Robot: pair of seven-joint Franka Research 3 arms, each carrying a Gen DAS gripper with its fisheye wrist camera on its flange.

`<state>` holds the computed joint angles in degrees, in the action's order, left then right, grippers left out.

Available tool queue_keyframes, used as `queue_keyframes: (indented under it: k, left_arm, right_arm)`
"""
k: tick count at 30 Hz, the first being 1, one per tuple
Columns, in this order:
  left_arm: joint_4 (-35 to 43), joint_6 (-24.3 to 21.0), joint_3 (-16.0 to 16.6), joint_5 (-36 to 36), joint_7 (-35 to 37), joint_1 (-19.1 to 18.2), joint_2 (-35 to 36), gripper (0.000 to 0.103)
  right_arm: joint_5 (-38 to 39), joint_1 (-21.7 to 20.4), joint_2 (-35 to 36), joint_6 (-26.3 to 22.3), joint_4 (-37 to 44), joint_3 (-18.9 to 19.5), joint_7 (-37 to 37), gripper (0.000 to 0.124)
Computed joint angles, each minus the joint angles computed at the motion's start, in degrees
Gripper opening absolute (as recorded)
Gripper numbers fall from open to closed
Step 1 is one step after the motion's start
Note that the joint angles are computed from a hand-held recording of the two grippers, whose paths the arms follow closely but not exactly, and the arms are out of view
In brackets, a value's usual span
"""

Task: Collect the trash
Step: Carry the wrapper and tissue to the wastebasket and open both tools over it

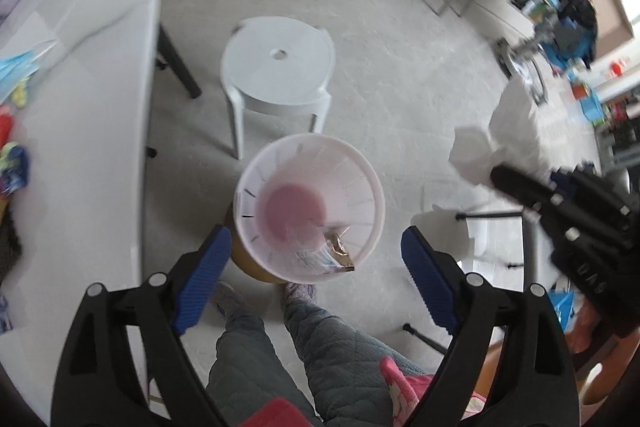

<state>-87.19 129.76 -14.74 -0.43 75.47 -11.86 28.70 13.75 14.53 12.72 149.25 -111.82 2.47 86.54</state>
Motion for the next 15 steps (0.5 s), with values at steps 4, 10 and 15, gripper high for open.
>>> queue_keyframes:
  k: [4, 10, 15]
  left_arm:
    - [-6.2, 2.7, 1.8, -0.1, -5.0, 1.6, -6.2, 0.088]
    - [-18.3, 6.6, 4.9, 4.5, -14.3, 3.5, -17.8, 0.089]
    - [-29.2, 8.2, 7.6, 11.6, -23.6, 6.8, -29.0, 0.089]
  right_arm:
    - [2.4, 0.1, 3.2, -2.6, 3.1, 1.6, -4.3, 0.042]
    - [-2.9, 3.2, 7.6, -6.1, 7.7, 0.3, 1.6, 0.088]
    - [-3.5, 4.5, 8.0, -5.8, 11.2, 0.9, 2.1, 0.096]
